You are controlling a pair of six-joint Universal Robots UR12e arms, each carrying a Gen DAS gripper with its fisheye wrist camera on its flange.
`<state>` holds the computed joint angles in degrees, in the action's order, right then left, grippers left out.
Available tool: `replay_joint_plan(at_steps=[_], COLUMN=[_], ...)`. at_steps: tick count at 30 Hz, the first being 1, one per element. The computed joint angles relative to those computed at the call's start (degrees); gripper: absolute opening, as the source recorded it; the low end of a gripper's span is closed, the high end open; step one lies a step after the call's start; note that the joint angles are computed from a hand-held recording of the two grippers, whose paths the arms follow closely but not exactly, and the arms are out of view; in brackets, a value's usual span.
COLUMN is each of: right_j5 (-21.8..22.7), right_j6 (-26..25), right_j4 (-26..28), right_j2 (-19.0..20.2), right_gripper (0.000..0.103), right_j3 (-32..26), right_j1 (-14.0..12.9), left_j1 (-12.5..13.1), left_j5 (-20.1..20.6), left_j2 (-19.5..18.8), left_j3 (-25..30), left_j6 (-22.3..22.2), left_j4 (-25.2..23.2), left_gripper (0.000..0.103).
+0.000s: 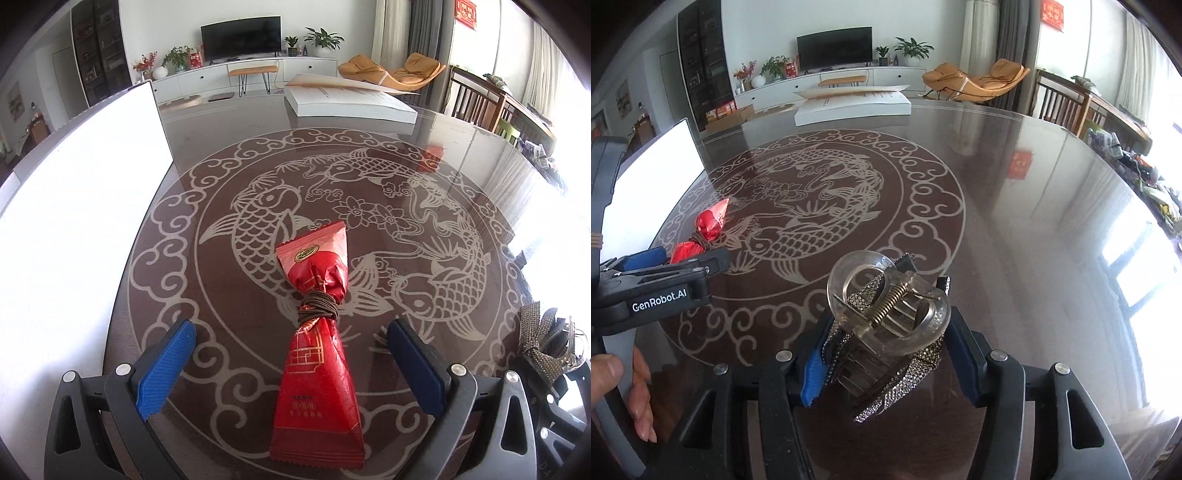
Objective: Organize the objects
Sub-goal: 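Hold the red packet and silver bow above the table with both grippers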
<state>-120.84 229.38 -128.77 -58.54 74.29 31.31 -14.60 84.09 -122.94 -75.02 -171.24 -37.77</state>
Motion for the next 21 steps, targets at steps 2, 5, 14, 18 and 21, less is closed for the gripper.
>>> replay_joint_plan(at_steps=[2, 5, 14, 18, 21], right_j5=[0.40, 0.98, 0.96, 0.95, 0.95], right_j6=[2.73, 4.06, 4.20, 4.19, 4.20], right_j4=[2.29, 4.01, 4.04, 4.02, 4.03], right_j2=[-0.27, -0.37, -0.26, -0.25, -0.25], right_gripper=[0.103, 0.103, 0.103, 0.103, 0.103], right_j3=[0.07, 0.01, -0.09, -0.10, -0.11], right_j1=[-0.31, -0.64, -1.03, -1.03, -1.02], left_j1=[0.00, -0.02, 0.00, 0.00, 0.00], left_j5=[-0.05, -0.06, -0.11, -0.11, -0.11], left_j2=[0.01, -0.07, -0.13, -0.09, -0.11], left_j3=[-0.08, 0.08, 0.09, 0.05, 0.08], left_j6=[0.08, 0.16, 0.22, 0.21, 0.19], left_j4=[0.07, -0.02, 0.10, 0.13, 0.12], left_gripper=[0.103, 0.103, 0.103, 0.103, 0.103])
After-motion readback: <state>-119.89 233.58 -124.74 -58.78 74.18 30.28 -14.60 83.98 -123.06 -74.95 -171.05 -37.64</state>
